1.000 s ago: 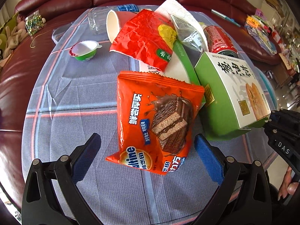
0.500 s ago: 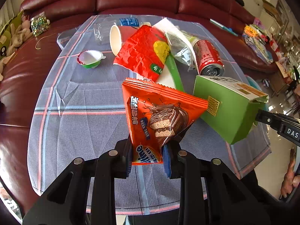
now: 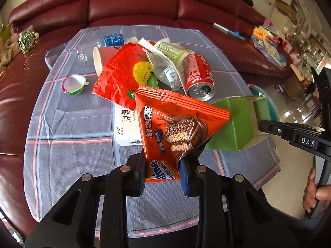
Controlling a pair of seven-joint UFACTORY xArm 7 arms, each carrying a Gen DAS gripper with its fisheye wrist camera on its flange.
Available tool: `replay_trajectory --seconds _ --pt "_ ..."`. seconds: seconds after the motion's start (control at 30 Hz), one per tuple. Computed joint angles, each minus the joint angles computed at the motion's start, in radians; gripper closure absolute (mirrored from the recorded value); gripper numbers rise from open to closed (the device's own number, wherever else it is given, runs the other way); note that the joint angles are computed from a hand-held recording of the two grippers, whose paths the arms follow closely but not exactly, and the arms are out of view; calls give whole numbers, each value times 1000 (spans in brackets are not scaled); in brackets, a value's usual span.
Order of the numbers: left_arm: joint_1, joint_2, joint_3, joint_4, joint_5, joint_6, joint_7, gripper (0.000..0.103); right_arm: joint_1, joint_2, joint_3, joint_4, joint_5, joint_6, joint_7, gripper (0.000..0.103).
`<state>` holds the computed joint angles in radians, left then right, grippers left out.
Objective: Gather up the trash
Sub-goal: 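Grasp the green bread box with the right tool while the left tool grasps the orange wafer bag, then carry the bread box over the teal bucket with the right tool and release it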
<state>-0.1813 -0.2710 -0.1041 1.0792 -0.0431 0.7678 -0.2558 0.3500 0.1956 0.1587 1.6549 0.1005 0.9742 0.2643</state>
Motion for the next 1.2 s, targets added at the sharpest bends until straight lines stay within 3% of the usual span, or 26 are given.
replay_trajectory --seconds 0.07,0.13,0.17,0.2,0.37,0.63,0.93,1.2 --pt "-1 3 3 -2 -6 -2 5 76 7 31 0 36 -18 18 2 78" --pt "1 7 8 -3 -10 0 10 76 15 60 0 67 -30 28 4 76" --pt "4 8 9 -2 -10 2 10 76 23 70 -3 77 -49 27 13 80" --pt "6 10 9 0 -8 5 9 76 33 74 -8 84 -74 27 24 95" --pt "7 25 11 28 -13 13 20 76 25 66 -16 115 -80 5 22 98" --pt "-31 130 -8 176 -44 28 76 76 -62 -30 -57 67 -56 -53 57 98" --pt "-125 427 -62 562 -43 97 151 76 -214 -128 -134 -54 -145 -71 150 98" --pt "-253 817 -66 1089 -18 282 156 76 -318 -63 -161 -95 -90 -61 122 98"
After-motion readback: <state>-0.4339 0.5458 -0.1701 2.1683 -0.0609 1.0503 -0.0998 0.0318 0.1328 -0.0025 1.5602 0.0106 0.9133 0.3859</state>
